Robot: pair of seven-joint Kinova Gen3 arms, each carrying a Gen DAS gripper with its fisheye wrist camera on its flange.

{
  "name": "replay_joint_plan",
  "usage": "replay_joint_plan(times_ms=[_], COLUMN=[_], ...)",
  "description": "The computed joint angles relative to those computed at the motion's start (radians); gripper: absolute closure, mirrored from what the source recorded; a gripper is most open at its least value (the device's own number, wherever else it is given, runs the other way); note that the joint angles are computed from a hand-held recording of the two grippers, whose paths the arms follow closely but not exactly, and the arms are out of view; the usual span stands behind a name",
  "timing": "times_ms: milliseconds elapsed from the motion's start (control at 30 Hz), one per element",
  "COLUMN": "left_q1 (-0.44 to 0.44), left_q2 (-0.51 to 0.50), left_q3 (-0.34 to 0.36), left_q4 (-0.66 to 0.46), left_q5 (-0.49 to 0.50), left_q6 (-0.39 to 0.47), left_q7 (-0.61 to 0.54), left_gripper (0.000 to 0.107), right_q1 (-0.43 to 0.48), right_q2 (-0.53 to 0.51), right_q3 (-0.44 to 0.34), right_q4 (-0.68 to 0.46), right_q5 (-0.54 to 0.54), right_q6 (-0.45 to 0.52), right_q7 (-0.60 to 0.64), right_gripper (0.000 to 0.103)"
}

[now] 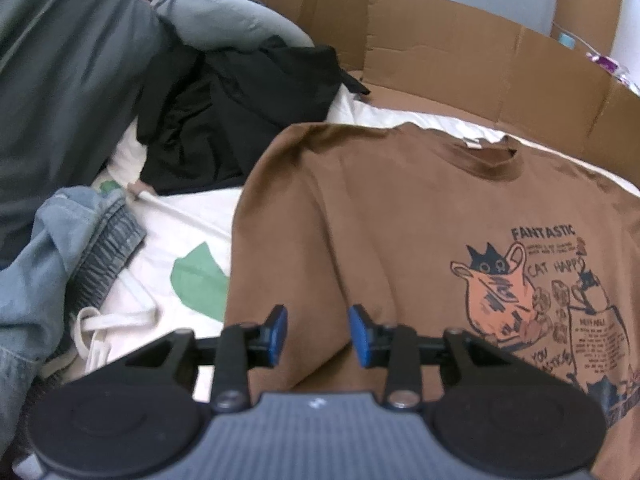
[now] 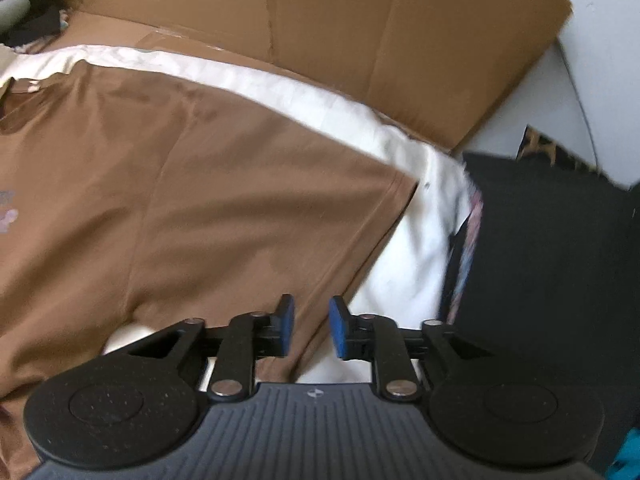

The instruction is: Fold clothes

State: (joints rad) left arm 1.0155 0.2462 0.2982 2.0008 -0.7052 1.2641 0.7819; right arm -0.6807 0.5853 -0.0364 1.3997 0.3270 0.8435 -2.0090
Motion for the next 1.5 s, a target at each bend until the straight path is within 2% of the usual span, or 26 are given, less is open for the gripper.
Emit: replay_joint_plan(times_ms=[133,367,433,533,867,967,1133,1367,1433,1500], left_q1=[-0.004,0.002,0.005,0.009,0.012,0.014,-0.003,-0.027,-0.044,-0.048], left_q2=[0.001,0.002,0.001,0.002,-0.009,-0.01,-0.03,-0.025,-0.008,-0.01], left_q3=[0.0,0.0,0.001,0.003,0.009,0.002,0.013,0.012,0.013,0.001], left_q4=[0.008,0.008,0.01,0.013,0.026,0.02,0.035,0.073,0.083,0.11], left_q5=[0.011,0.025,0.029,0.034,0.055,0.076,0.095,0.11,0.111,0.102], left_q6=[-0.013,-0.006,-0.007,-0.007,0.006,0.037,0.062,0.029,-0.009,-0.075], left_q7=[0.004,0.016,0.029,0.036,0.052,0.078,0.091,0.099,0.07,0.096], left_gripper=[0.069,0.069,0.069,0.069,0.069,0.069,0.067,0.063,0.063,0.063], right_q1=[-0.036,-0.026,-0.022,-0.005,-0.026,-0.086,-0.12,-0.111,-0.106,-0.096], right_q2=[-0.029,-0.036,-0.037,-0.048,-0.03,-0.022,-0.083,-0.104,-0.113,-0.118], right_q3=[0.024,0.007,0.008,0.004,0.004,0.049,0.053,0.021,0.008,-0.01], right_q4=[0.116,0.18,0.189,0.202,0.158,0.121,0.192,0.213,0.217,0.216], right_q5=[0.023,-0.003,-0.011,-0.025,0.021,0.064,0.19,0.212,0.201,0.18], right_q6=[-0.108,-0.157,-0.162,-0.174,-0.066,-0.005,-0.104,-0.175,-0.199,-0.223], right_q7=[-0.101,-0.145,-0.163,-0.168,-0.206,-0.223,-0.327,-0.349,-0.336,-0.305], right_gripper=[0.066,0.068,0.088,0.1,0.101,0.098,0.096,0.093,0.093,0.092])
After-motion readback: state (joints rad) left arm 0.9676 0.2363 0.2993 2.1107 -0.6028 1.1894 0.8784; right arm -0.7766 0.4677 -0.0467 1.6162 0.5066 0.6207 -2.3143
